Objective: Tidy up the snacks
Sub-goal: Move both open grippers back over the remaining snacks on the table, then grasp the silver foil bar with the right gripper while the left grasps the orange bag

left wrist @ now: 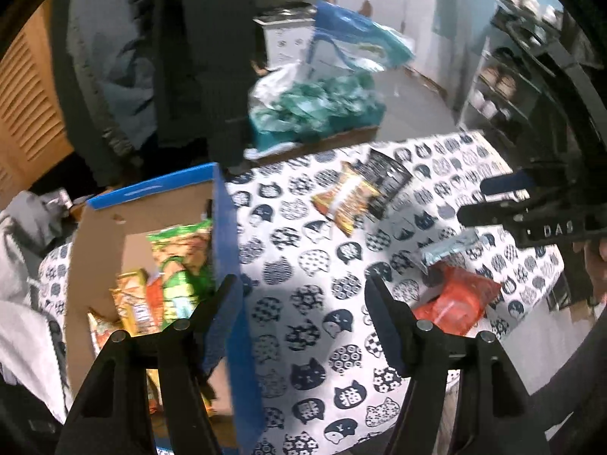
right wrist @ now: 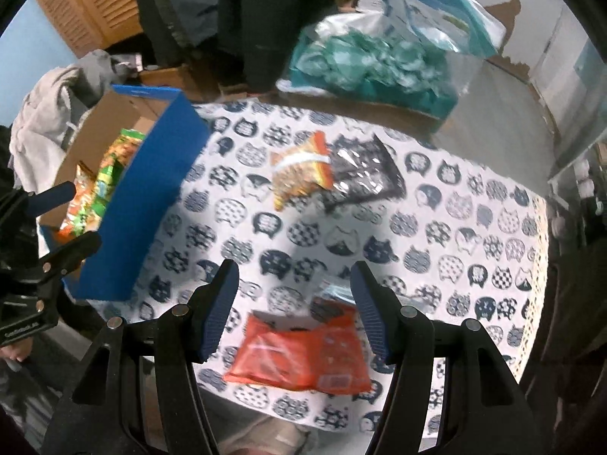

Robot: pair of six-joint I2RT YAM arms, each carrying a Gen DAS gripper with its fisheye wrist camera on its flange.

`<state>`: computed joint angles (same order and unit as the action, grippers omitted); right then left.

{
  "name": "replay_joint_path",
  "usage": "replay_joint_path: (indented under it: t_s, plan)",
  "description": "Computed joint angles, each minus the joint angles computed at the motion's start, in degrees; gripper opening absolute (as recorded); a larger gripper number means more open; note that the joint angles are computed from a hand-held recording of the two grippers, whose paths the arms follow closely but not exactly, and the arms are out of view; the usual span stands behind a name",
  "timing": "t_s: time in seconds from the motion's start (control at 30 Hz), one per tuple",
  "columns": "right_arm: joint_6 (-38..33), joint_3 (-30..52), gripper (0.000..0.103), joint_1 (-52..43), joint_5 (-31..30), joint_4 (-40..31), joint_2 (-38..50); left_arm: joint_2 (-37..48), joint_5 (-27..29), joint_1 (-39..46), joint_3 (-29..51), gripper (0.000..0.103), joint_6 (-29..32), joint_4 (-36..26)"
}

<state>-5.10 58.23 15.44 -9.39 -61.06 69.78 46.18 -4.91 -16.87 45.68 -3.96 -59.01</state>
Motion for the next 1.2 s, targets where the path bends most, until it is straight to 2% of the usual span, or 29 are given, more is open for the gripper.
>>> replay_joint_path:
  t_s: [0.17,0.47,0.83,1.2]
  plan:
    - [-5.45,-2.19,0.062,-5.71,-0.34,0.12,0.89,4.30,-1.52,-6.93,-2.02,0.068,-4.18,3.04]
    - [-13.14,-7.35,0.062,-13.23,-0.95,3.30,4.12,14.65,-3.47,-13.53,-4.16,0.068,-5.00,11.93]
    - [-20.25,-11.73,0.062,-16.94,0.16,8.82,11.07,27.39,-0.72,-14.71,-2.57,0.068,-4.95,17.95]
    - [-21.30,-14.00,0.062,-13.53,2.42,17.02,18.84,37.06,1.09,-12.03,-0.90,0.068,-2.48,23.42]
